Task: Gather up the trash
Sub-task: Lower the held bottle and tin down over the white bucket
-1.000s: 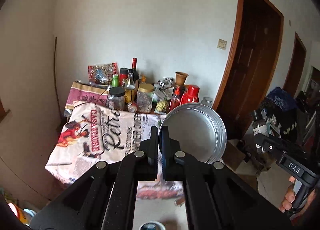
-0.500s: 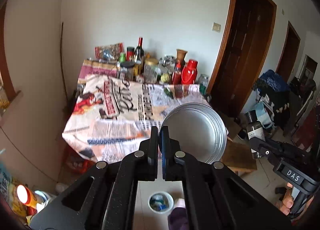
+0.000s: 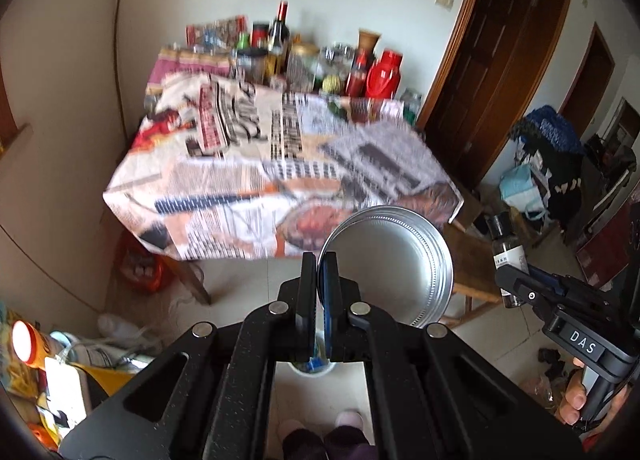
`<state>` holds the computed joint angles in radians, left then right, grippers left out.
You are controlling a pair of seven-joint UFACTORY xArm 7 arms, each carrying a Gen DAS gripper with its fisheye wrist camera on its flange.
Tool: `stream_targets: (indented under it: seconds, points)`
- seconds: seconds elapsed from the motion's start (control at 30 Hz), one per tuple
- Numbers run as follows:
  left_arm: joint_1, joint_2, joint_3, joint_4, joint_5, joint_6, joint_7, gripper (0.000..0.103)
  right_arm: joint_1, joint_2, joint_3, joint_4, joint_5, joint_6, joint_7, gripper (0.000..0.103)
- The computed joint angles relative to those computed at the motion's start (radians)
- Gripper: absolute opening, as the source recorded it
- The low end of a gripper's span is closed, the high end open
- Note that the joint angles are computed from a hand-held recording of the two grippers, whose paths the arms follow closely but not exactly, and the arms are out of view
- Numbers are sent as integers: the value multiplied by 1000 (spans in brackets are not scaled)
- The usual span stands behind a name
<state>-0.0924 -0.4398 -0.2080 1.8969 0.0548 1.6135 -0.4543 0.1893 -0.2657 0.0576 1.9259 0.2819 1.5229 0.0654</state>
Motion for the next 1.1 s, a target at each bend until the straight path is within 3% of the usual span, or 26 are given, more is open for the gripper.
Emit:
stream_targets:
  seconds: [0.3,0.6,0.77,0.83,0.87,1.1]
  points:
    - [-33,-118,7,-397,-52,-100,-64,1,-4,-55,-15,-263,4,-30,-90,26]
    - [-53,-254,33,-826,-98,-203,-133,1,10,-71,-7,-557,44,-160,-176,26]
    - [-59,-282,49,-967,-127,-264,-162,1,27,-23,-9,-605,87,-181,-227,28]
    - [-64,-282,50,-1008,-135,-292,-168,1,19,0,-1,-616,67,-182,-210,49]
    - [-67,-277,49,-1023,-138,-306,-170,1,15,-1,0,-626,62,-193,-207,52]
    - [-105,-205,49,-1084,-177,-402,-178,1,-6,-5,-3,-665,6,-221,-216,54]
